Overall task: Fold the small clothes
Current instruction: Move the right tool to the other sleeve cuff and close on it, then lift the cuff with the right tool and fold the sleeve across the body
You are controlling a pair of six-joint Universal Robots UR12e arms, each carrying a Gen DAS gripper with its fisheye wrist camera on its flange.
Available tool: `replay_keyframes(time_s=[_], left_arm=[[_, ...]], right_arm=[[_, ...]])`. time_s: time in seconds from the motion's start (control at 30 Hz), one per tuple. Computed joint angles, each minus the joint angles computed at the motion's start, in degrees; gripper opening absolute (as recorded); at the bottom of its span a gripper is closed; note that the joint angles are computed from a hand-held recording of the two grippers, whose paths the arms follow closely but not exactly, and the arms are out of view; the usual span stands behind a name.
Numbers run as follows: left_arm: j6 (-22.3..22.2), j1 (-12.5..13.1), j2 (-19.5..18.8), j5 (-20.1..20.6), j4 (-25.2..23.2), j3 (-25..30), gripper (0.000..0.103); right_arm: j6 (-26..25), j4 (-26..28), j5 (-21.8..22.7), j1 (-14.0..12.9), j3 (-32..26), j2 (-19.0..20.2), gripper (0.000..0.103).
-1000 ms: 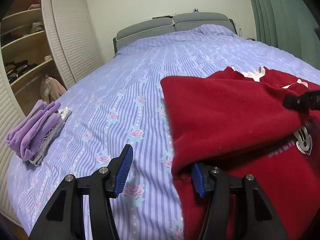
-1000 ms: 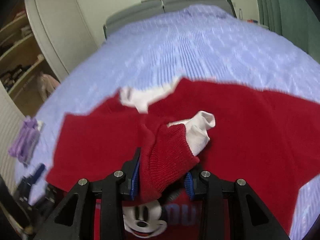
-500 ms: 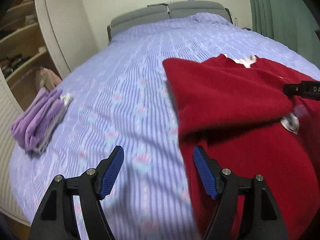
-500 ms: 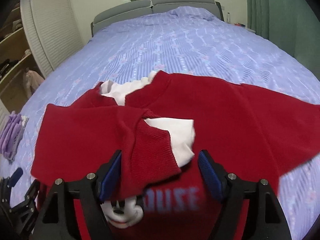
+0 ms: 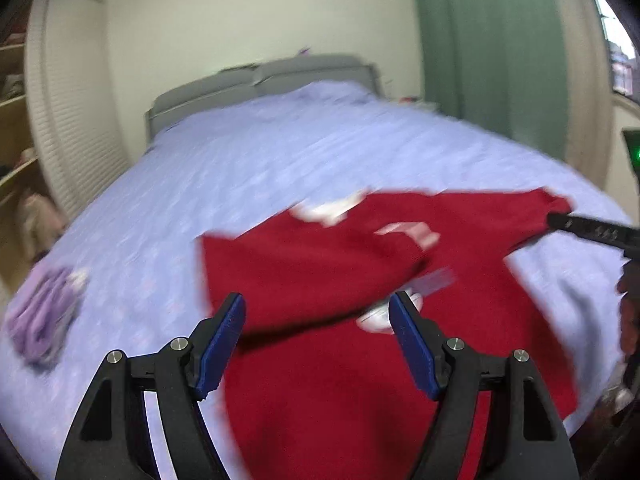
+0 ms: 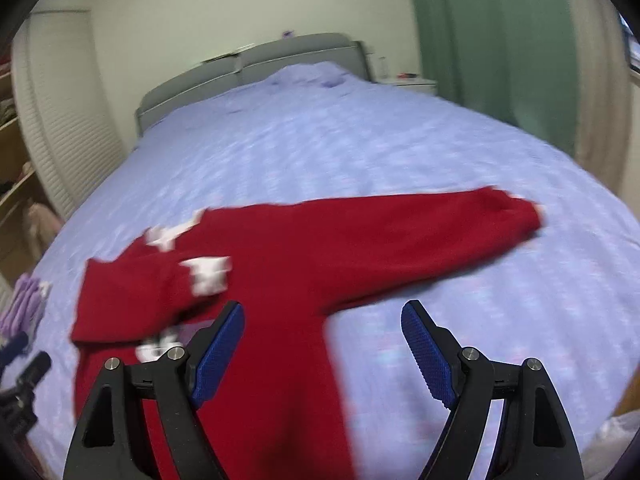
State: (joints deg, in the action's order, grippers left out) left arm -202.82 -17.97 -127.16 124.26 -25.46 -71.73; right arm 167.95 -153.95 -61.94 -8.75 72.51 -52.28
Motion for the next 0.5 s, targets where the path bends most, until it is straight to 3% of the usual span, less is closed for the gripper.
replay_keyframes(time_s=[0.1,0.23,0.4,0.5], left_arm=[[2.68,-0.34,-4.05,-3.13,0.43,7.06,0.074],[5.34,-0.58,-9.74,-5.31,-2.52,17.66,0.074],[6.39,-0.67,-17.99,-7.01,-12.80,33.60,0.074],[5.97,-0.81,-21.42,-6.58,-17.10,39.73,0.074]], right_arm=[[5.50,-1.27,-0.35,-2.05,-2.46,1.86,0.081],[10.74,-0.74,-2.12,-3.50,-6.90,4.94,0.081],[18.12,3.33,-2.44,-5.05,-13.96,9.77,0.081],[21.65,5.72,-2.23,-5.69,-18.27,12.65,0.079]])
